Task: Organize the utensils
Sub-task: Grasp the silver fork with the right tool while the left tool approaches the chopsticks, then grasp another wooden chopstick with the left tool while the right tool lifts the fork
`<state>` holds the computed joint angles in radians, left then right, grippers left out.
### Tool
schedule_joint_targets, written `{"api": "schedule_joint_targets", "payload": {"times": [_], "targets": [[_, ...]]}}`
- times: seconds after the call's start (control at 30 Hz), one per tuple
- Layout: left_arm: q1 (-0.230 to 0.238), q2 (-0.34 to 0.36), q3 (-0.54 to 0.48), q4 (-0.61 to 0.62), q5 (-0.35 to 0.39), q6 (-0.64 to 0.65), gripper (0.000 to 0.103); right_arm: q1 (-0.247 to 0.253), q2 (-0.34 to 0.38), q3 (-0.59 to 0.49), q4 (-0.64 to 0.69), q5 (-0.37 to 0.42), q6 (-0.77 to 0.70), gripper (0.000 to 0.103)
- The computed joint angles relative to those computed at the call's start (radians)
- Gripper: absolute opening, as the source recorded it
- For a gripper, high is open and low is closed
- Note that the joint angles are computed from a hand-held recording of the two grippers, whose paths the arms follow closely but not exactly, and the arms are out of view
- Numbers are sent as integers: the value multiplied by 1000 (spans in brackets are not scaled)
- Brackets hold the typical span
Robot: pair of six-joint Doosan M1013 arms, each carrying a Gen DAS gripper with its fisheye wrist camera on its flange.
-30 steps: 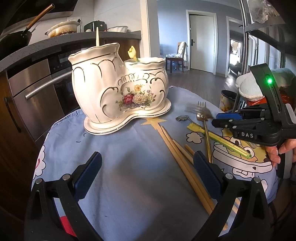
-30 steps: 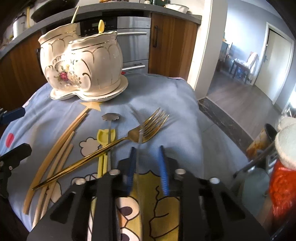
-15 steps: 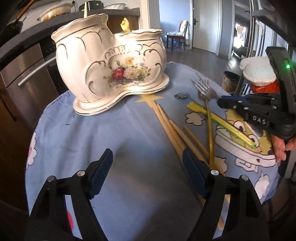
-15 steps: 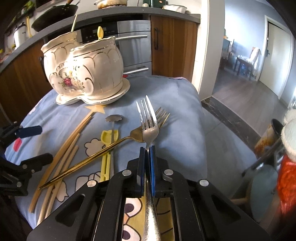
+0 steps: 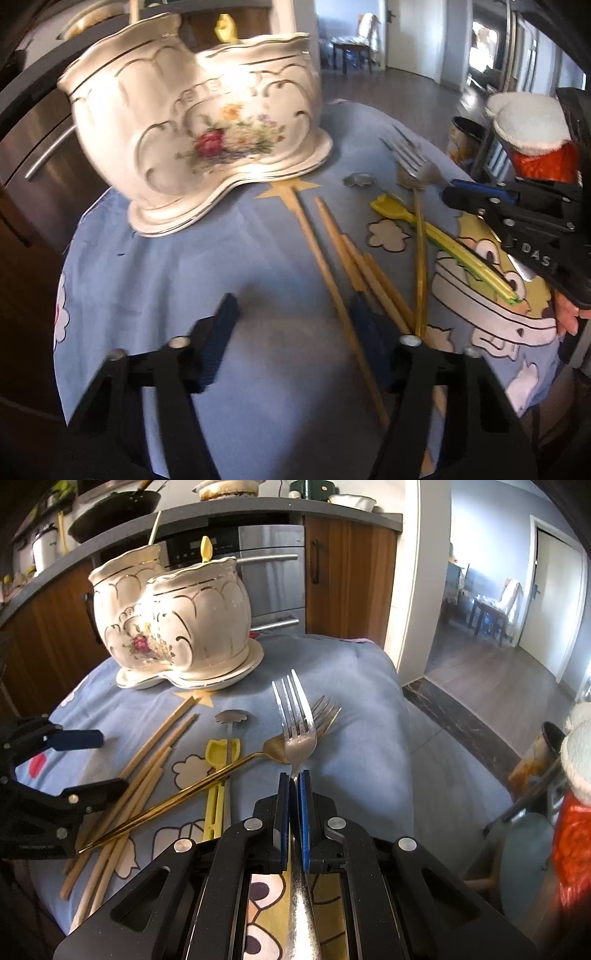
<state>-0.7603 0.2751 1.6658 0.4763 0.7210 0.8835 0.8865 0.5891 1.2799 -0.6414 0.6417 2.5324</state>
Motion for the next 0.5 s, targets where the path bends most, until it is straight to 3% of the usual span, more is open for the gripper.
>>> {"api": "schedule_joint_targets", "payload": {"times": [0.07, 0.17, 0.33, 0.5], "targets": [[9, 5, -16, -76, 1, 77, 32, 0, -1, 3, -6, -7, 5, 6], [7, 11, -30, -109, 15, 129, 17, 0, -4, 9, -12, -16, 10, 6], [29, 15, -41, -219, -2, 192, 15, 3, -9, 21, -34, -34, 23, 6], [28, 30, -58, -175, 13, 186, 12, 3, -12, 25, -41, -44, 33, 6]]}}
